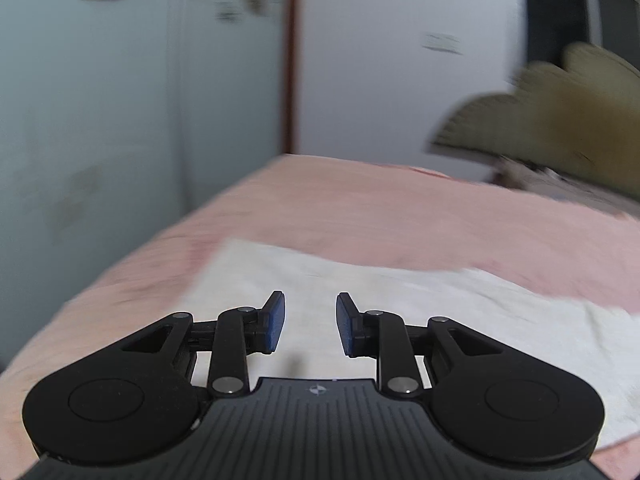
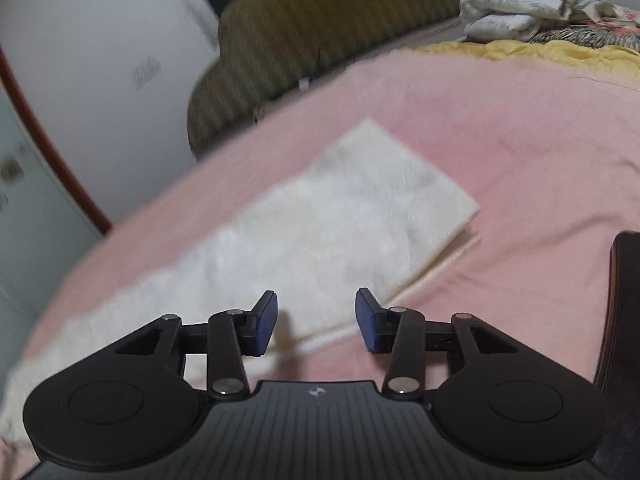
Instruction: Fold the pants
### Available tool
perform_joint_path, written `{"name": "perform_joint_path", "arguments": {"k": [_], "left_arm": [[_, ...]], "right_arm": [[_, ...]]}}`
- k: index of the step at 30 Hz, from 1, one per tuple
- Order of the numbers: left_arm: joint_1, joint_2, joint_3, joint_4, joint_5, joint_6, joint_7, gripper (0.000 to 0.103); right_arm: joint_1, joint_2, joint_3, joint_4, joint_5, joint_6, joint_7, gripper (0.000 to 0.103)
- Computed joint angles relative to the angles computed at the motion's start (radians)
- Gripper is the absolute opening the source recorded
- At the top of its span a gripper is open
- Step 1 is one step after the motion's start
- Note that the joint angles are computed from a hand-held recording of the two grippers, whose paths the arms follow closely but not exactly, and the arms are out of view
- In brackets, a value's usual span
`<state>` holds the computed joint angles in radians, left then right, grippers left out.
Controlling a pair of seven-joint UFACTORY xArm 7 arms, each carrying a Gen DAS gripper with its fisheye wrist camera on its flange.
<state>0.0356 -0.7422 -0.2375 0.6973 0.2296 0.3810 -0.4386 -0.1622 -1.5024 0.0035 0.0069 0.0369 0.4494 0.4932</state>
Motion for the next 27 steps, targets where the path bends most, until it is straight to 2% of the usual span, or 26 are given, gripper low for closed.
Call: {"name": "perform_joint_path", "arguments": {"k": [1,2,3,5,7,11,14,18,21,22,23,24,25,27], "left_arm": [[-0.028,0.014,0.0,0.003,-0.007,-0.008,0.013,0.034],[-0.055,0.028,0.0,0.007,-0.015,-0.013,0.027,0.035],[-0.079,0.04,0.0,0.011,-0.022,-0.013,0.041,0.037],[-0.12,0.075,-0.007,0.026,-0.033,-0.011,0.066,0.038],[-0.154,0.113,-0.011,0.034,-0.043,-0.024,0.084,0.038],[-0.198,0.176,-0.03,0.046,-0.052,-0.054,0.097,0.04],[-0.222,0.212,-0.044,0.059,-0.047,-0.055,0.103,0.042],[-0.253,0.242,-0.046,0.069,-0.053,-0.052,0.103,0.045],[-0.277,0.262,-0.035,0.078,-0.064,-0.05,0.109,0.047],[-0.282,0.268,-0.034,0.081,-0.066,-0.051,0.11,0.048],[-0.286,0.274,-0.033,0.085,-0.068,-0.051,0.111,0.049],[-0.289,0.282,-0.033,0.088,-0.068,-0.054,0.11,0.05],[-0.296,0.291,-0.025,0.094,-0.074,-0.054,0.116,0.051],[-0.318,0.312,-0.008,0.108,-0.101,-0.048,0.124,0.052]], "right_arm": [[-0.002,-0.028,0.002,-0.011,-0.021,0.01,0.015,0.042],[-0.042,-0.098,0.044,-0.014,-0.002,0.061,0.071,0.042],[-0.066,-0.145,0.044,-0.023,0.008,0.085,0.096,0.043],[-0.083,-0.169,-0.016,-0.03,0.015,0.113,0.103,0.045],[-0.061,-0.146,-0.102,-0.031,0.048,0.121,0.074,0.044],[-0.024,-0.05,-0.175,-0.063,0.135,-0.066,0.06,0.047],[-0.015,0.074,-0.151,-0.063,0.173,-0.23,0.083,0.046],[-0.026,0.28,-0.096,-0.053,0.208,-0.481,0.18,0.045],[-0.028,0.413,-0.08,-0.026,0.202,-0.597,0.215,0.046],[-0.026,0.439,-0.083,-0.018,0.199,-0.616,0.218,0.042],[-0.015,0.468,-0.097,-0.012,0.193,-0.642,0.214,0.029],[-0.006,0.485,-0.11,-0.009,0.19,-0.661,0.212,0.022],[0.004,0.499,-0.123,-0.007,0.188,-0.68,0.21,0.018],[-0.006,0.515,-0.103,0.002,0.18,-0.694,0.206,0.017]]}}
